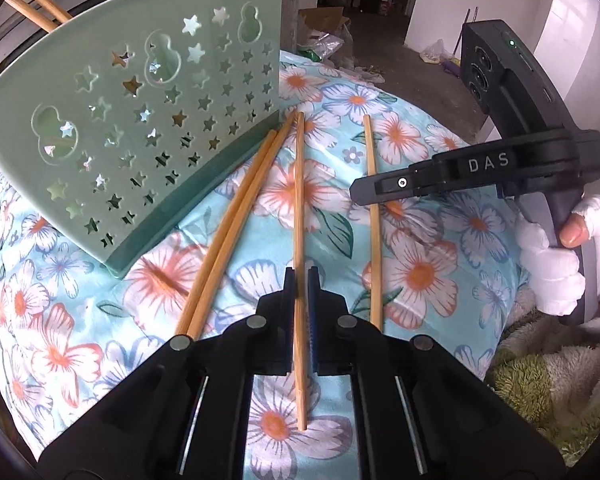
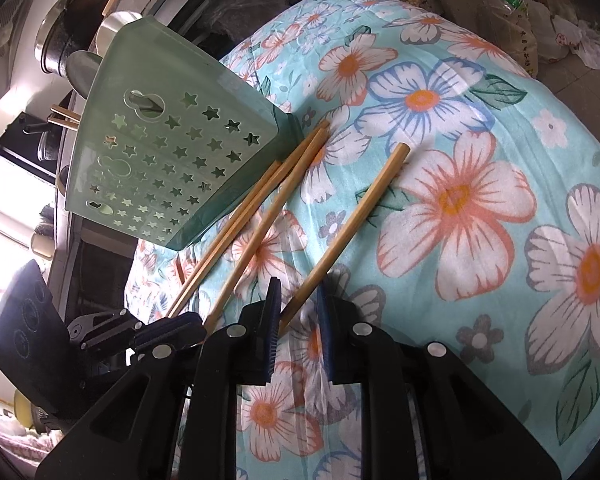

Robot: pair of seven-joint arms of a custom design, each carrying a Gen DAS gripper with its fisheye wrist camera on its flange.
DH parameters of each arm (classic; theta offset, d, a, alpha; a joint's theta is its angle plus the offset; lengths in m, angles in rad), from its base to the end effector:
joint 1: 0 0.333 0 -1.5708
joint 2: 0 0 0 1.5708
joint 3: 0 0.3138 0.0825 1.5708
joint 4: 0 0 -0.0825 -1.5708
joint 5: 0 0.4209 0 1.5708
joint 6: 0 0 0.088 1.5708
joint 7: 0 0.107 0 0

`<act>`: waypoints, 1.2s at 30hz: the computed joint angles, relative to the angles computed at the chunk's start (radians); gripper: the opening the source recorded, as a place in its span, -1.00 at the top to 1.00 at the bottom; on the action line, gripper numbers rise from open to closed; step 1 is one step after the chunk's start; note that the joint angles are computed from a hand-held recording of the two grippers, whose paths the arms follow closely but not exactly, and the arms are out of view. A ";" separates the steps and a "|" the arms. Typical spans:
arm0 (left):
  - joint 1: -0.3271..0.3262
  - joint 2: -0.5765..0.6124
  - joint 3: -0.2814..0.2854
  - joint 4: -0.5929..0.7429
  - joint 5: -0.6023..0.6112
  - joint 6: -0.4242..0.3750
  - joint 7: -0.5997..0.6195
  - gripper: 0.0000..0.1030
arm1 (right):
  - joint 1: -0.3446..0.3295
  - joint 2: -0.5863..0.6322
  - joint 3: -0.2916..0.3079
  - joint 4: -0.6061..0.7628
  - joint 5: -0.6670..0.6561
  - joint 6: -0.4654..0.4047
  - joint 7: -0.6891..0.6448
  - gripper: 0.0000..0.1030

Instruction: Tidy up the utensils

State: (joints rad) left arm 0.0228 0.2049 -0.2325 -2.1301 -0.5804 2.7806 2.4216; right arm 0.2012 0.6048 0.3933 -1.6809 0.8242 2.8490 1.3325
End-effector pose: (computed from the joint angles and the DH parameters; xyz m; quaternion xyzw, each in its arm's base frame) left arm 0.6179 -0.1036 0.3301 -0.4721 0.8373 -0.2543 0.1063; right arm 0.6544 0.3472 0.2935 -0.6379 0.6616 0.1165 0.3767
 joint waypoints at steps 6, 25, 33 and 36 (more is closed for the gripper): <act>0.009 0.004 -0.007 0.019 -0.042 -0.014 0.019 0.78 | -0.009 -0.038 -0.003 -0.043 0.021 -0.023 0.016 0.66; -0.015 0.163 -0.005 0.178 0.215 0.001 -0.268 0.65 | 0.011 -0.008 -0.026 -0.006 0.041 -0.010 0.057 0.68; -0.031 0.166 -0.002 0.172 0.302 0.026 -0.346 0.87 | 0.004 -0.012 -0.015 -0.014 0.012 0.001 0.063 0.69; -0.027 0.144 -0.006 0.147 0.310 0.015 -0.359 0.89 | 0.006 -0.028 -0.021 -0.031 -0.002 -0.008 0.075 0.69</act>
State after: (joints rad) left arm -0.0040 0.3484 -0.2387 -1.9832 -0.2704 2.7958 2.0625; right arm 0.2070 0.5771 0.3723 -1.7121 0.8224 2.8413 1.4070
